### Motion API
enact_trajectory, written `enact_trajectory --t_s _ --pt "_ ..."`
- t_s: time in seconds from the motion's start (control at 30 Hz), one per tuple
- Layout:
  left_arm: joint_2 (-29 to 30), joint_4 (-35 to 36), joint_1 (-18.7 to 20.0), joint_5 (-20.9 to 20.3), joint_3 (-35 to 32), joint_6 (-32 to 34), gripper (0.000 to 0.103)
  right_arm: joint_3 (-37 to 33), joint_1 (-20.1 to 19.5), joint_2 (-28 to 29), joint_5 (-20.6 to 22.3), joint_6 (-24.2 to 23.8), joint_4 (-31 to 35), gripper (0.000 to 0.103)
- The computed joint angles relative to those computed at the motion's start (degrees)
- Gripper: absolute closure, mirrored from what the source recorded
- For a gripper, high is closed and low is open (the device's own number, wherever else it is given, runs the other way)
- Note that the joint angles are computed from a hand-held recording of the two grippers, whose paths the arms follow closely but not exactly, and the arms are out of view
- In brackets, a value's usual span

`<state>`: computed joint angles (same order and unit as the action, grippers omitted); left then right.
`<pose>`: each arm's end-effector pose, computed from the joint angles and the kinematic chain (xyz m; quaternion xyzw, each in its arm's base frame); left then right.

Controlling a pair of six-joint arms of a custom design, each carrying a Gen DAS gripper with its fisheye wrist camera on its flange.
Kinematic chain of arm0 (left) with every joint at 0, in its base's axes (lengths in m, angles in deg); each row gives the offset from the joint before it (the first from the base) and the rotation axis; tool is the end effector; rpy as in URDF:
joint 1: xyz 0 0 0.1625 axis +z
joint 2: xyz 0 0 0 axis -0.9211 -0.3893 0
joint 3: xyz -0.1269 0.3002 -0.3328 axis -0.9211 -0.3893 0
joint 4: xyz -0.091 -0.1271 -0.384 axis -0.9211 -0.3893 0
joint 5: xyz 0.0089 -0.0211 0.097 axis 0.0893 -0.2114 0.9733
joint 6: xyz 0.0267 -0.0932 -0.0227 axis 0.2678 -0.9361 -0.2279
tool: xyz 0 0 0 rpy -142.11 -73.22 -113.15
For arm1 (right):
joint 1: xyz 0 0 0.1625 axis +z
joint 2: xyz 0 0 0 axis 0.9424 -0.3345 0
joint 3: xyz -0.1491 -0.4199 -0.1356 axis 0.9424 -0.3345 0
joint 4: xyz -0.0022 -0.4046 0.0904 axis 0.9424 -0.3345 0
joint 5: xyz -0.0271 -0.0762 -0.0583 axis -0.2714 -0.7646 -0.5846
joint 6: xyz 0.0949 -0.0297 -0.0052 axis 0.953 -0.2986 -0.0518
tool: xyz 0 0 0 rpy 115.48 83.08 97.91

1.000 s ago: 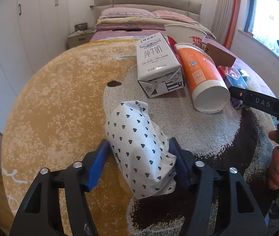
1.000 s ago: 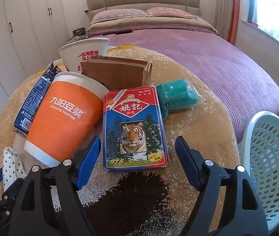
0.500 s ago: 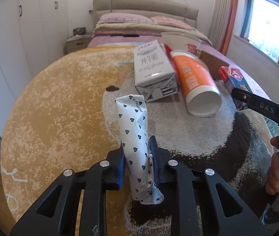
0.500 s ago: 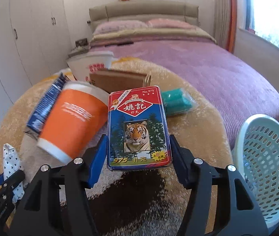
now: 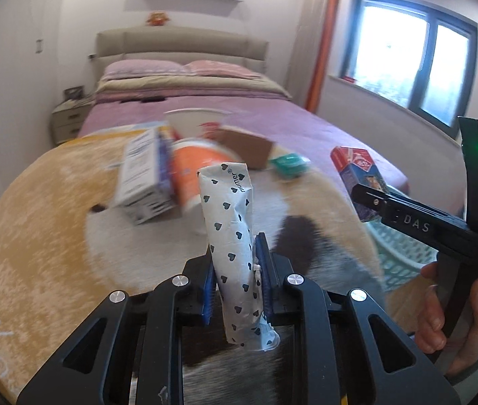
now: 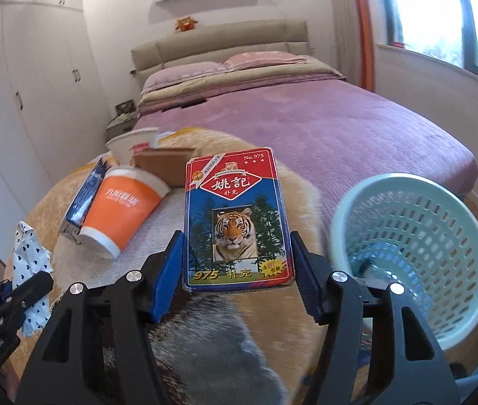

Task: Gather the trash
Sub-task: 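Carry the paper and tiger box into the basket and release both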

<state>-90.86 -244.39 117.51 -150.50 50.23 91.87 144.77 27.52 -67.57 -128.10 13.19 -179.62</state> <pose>-0.2799 -0.6083 0.1152 0.3851 0.8705 -0.2759 0.1332 0.1461 -0.5610 0.2322 -0.0266 -0.8044 0.4901 0.3347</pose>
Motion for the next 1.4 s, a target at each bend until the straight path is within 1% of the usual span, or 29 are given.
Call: enact_trajectory --t_s 0.07,0.13,0.27,0.4,0.5,0.63,0.77,0.9,1.1,1.4 --pt "0.7 2.2 -0.5 -2.6 -1.0 -0.7 0.083 1.4 -0.3 -1.4 -0.4 0.5 -1.0 0.045" --pt "1.7 4.0 -0.8 -4.2 -2.4 -0.8 0.083 2.5 -0.6 -2.9 -1.0 1.1 -1.7 0.045" --pt "4.0 5.7 -2.4 -6.2 -4.7 0.2 0.083 4.6 -1.8 -5.6 -1.6 1.9 -3.2 0.045" --pt "6.6 9.9 -3.7 -9.4 -8.6 0.2 0.083 6.5 -3.3 -8.0 -2.2 3.0 -4.7 0.045" --pt "8.5 11.6 -4.4 -10.5 -11.1 1.3 0.083 7.9 -4.8 -9.6 -2.4 4.5 -5.2 0.045" --pt "11.9 15.3 -5.5 -11.5 -15.6 2.4 0.083 9.7 -7.0 -11.5 -1.9 7.1 -5.0 0.045" --pt "15.4 18.4 -6.8 -12.1 -19.6 3.2 0.083 10.8 -8.7 -12.6 -2.2 8.2 -5.6 0.045" --pt "18.4 22.0 -7.1 -13.0 -23.5 2.8 0.083 11.9 -10.6 -13.8 -2.2 9.9 -5.4 0.045" --pt "22.8 27.5 -7.3 -13.2 -29.0 2.0 0.083 13.7 -13.5 -15.0 -1.2 12.9 -4.2 0.045" --pt "26.3 30.5 -7.8 -11.9 -32.4 1.3 0.082 14.4 -15.6 -15.4 -1.1 15.0 -2.9 0.045"
